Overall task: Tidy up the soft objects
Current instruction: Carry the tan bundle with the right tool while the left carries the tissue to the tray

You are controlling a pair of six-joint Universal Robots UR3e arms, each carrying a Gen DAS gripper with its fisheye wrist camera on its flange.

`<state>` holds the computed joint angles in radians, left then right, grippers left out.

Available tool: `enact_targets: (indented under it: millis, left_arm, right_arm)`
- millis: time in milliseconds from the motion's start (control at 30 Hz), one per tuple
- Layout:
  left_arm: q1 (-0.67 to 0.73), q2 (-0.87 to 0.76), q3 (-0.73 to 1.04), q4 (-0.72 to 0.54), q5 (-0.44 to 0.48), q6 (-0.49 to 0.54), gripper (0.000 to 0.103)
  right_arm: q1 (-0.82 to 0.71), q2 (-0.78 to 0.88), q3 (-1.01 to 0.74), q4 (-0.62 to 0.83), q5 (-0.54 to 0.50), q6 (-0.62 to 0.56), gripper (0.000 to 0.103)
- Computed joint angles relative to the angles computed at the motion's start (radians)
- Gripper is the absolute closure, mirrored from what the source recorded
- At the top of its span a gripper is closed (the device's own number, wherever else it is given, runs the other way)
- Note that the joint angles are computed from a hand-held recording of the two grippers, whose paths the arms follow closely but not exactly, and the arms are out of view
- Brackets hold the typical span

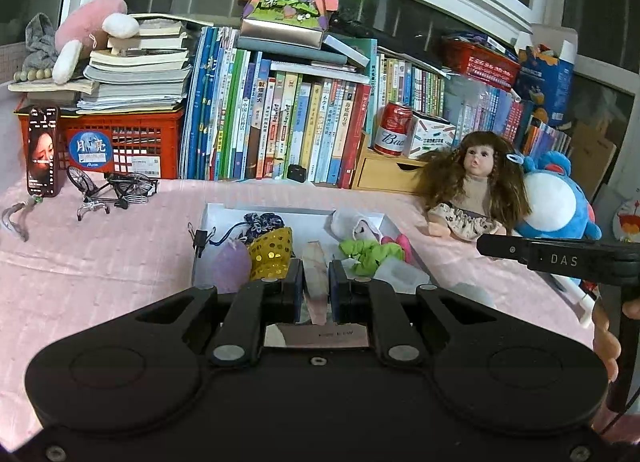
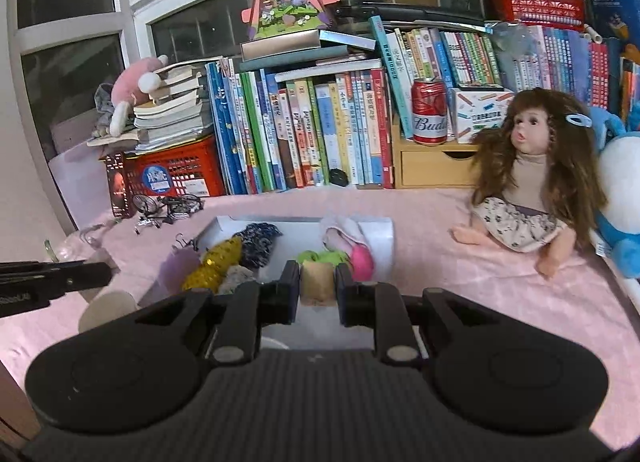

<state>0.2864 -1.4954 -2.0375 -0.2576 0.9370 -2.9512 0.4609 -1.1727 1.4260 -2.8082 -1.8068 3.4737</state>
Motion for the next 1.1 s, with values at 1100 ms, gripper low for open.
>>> enact_targets:
  millis: [1100]
  left_arm:
    - [-0.238,-0.881,1.493,-1.005,0.176,-0.116,0.09]
  right_arm:
    - [-0.123,0.54,-1.056,0.785,0.305,0.1,0.079]
